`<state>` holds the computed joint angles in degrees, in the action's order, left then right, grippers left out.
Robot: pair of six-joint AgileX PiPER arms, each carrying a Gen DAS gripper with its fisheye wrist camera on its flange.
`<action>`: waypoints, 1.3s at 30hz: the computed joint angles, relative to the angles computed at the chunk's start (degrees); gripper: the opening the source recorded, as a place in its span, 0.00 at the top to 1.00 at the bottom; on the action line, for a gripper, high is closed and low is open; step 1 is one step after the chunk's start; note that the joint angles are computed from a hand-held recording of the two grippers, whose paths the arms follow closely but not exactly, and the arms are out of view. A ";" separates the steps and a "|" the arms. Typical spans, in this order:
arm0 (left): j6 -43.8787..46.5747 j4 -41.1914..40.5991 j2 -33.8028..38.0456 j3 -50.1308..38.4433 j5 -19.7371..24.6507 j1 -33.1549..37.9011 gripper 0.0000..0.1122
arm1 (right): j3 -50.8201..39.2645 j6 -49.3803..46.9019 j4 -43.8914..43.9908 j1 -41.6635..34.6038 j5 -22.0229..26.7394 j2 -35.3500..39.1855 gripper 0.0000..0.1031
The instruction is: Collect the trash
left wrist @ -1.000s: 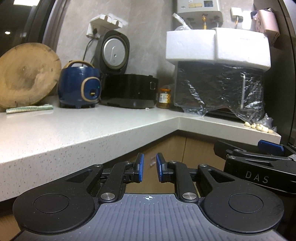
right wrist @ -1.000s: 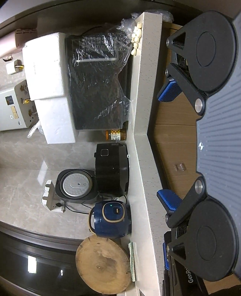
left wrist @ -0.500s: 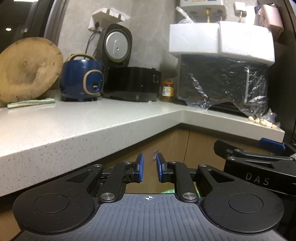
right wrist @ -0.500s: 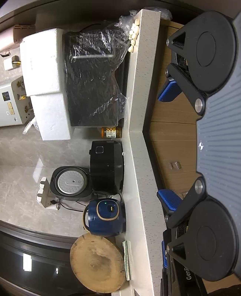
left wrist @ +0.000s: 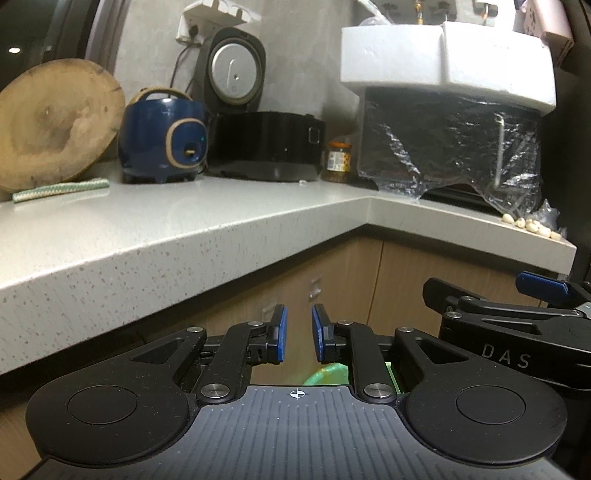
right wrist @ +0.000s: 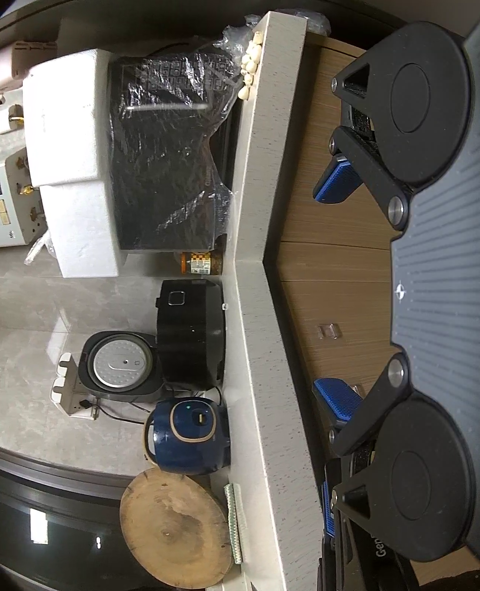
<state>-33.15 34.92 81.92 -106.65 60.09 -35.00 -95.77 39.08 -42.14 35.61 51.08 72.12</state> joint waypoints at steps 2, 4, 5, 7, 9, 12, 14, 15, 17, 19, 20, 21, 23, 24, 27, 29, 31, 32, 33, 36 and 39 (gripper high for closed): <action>-0.05 -0.10 0.26 -0.03 0.12 0.10 0.83 | 0.01 -0.58 1.00 -0.75 -0.24 0.22 0.02; -0.03 -0.19 0.62 -0.20 0.47 0.20 0.83 | 0.09 -1.02 1.91 -1.40 -0.43 0.37 0.02; 0.10 -0.40 0.79 -0.24 0.60 0.35 0.83 | 0.13 -1.22 2.33 -1.69 -0.48 0.46 0.02; 0.17 -0.70 1.10 -0.30 0.83 0.49 0.83 | 0.28 -1.58 3.10 -2.20 -0.64 0.60 0.02; 0.38 -1.19 1.32 -0.29 0.89 0.77 0.83 | 0.20 -2.18 3.97 -2.57 -0.56 0.89 0.02; 0.41 -1.61 1.32 0.04 0.66 1.03 0.83 | 0.43 -3.01 5.27 -3.31 -0.87 1.10 0.02; 0.38 -1.69 1.24 0.34 0.34 1.24 0.83 | 0.56 -3.07 5.48 -3.40 -0.89 1.12 0.02; 0.35 -1.71 1.09 0.69 0.03 1.34 0.83 | 0.51 -3.15 5.61 -3.49 -0.91 1.22 0.02; 0.49 -1.82 1.16 0.66 -0.09 1.51 0.83 | 0.46 -3.31 5.87 -3.58 -0.82 1.41 0.02; 0.36 -1.61 1.15 0.71 -0.02 1.34 0.83 | 0.46 -3.40 5.96 -3.54 -0.73 1.54 0.02; 0.35 -1.62 1.14 0.76 -0.09 1.35 0.83 | 0.59 -3.35 5.91 -3.43 -0.73 1.50 0.02; 0.34 -1.65 1.09 0.87 -0.20 1.35 0.83 | 0.62 -3.31 5.83 -3.29 -0.64 1.55 0.02; 0.31 -1.66 0.99 1.00 -0.29 1.33 0.83 | 0.53 -3.65 6.01 -3.31 -0.53 1.78 0.02; 0.44 -1.76 0.92 1.06 -0.39 1.37 0.83 | 0.61 -3.60 5.93 -3.27 -0.54 1.80 0.02; 0.43 -1.53 0.73 1.17 -0.50 1.12 0.83 | 0.48 -3.25 5.52 -3.16 -0.37 1.99 0.02; 0.39 -1.41 0.68 1.21 -0.56 1.04 0.83 | 0.49 -2.62 4.78 -2.79 0.06 2.00 0.02; 0.40 -1.41 0.60 1.33 -0.61 1.09 0.83 | 0.42 -2.71 5.05 -3.02 -0.02 2.06 0.02; 0.45 -1.46 0.60 1.34 -0.61 1.15 0.83 | 0.28 -3.09 5.49 -3.33 -0.12 2.13 0.02; 0.48 -1.47 0.58 1.36 -0.60 1.18 0.83 | 0.18 -3.44 5.86 -3.58 -0.22 2.19 0.02; 0.43 -1.35 0.57 1.38 -0.59 1.11 0.83 | 0.21 -3.44 5.88 -3.55 -0.25 2.19 0.02; 0.54 -1.27 0.47 1.49 -0.61 1.06 0.83 | 0.28 -3.44 5.81 -3.38 -0.20 2.13 0.02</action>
<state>-32.61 33.65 82.39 -105.16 59.49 -33.94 -95.48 35.65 -36.32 32.23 50.88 74.25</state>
